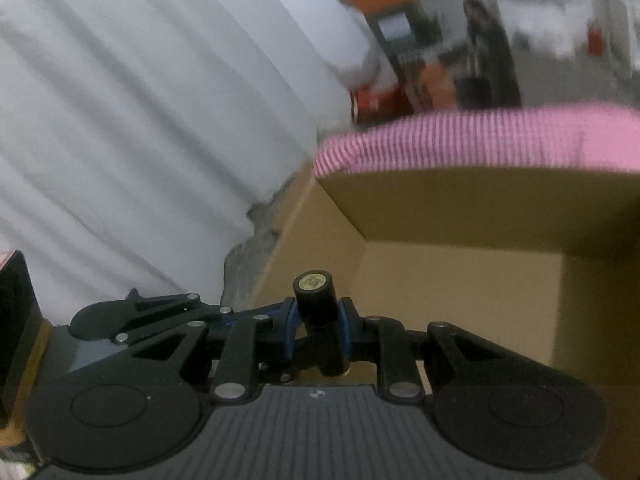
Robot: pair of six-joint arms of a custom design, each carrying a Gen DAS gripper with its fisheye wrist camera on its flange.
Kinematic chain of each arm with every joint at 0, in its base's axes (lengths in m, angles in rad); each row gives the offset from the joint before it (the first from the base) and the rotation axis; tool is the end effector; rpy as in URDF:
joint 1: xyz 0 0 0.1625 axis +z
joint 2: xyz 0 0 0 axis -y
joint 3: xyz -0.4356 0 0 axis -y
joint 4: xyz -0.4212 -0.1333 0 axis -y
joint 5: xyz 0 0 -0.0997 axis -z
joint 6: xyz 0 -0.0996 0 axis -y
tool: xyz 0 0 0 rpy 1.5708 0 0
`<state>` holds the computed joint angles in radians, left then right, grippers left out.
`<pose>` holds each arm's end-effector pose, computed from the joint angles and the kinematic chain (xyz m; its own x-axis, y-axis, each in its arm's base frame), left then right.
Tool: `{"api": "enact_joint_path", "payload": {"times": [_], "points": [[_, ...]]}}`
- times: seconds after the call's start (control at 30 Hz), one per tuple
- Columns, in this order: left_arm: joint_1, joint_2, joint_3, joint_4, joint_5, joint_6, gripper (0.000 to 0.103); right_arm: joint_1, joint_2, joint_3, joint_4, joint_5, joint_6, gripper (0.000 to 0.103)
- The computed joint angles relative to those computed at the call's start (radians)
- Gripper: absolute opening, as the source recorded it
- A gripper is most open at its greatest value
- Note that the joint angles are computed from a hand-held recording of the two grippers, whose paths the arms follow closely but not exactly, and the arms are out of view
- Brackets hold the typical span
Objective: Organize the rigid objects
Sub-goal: 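Carry the black cylinder into the cardboard box and open the right gripper, then withdraw the right gripper from the box back toward the table items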
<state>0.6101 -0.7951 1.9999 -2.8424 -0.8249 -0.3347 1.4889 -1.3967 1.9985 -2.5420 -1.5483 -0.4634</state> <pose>-0.3440 -0.4856 0.0139 -0.7012 0.3563 -0.6176 0.6220 0.7292 -0.2855 0.0900 -0.5608 0.2962 -0.9260 -0.3495 0.1426 -0.3774 0.8643 -0.3324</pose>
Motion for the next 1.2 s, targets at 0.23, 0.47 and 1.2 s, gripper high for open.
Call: {"api": "enact_joint_path", "payload": {"times": [0.23,0.47,1.2], "points": [[0.047,-0.007,-0.015,0.093,0.004,-0.055,0.026,-0.004,0.171,-0.157,0.142,-0.063,0.070,0.023],[0.034,-0.043,0.012,0.045,0.001,-0.050,0.028,0.007,0.205,-0.184,0.098,-0.068,0.089,0.025],[-0.239,-0.226,0.317,-0.174,0.011,-0.078,0.045,-0.312,-0.680,0.347,0.181,0.390,-0.211,0.025]]}}
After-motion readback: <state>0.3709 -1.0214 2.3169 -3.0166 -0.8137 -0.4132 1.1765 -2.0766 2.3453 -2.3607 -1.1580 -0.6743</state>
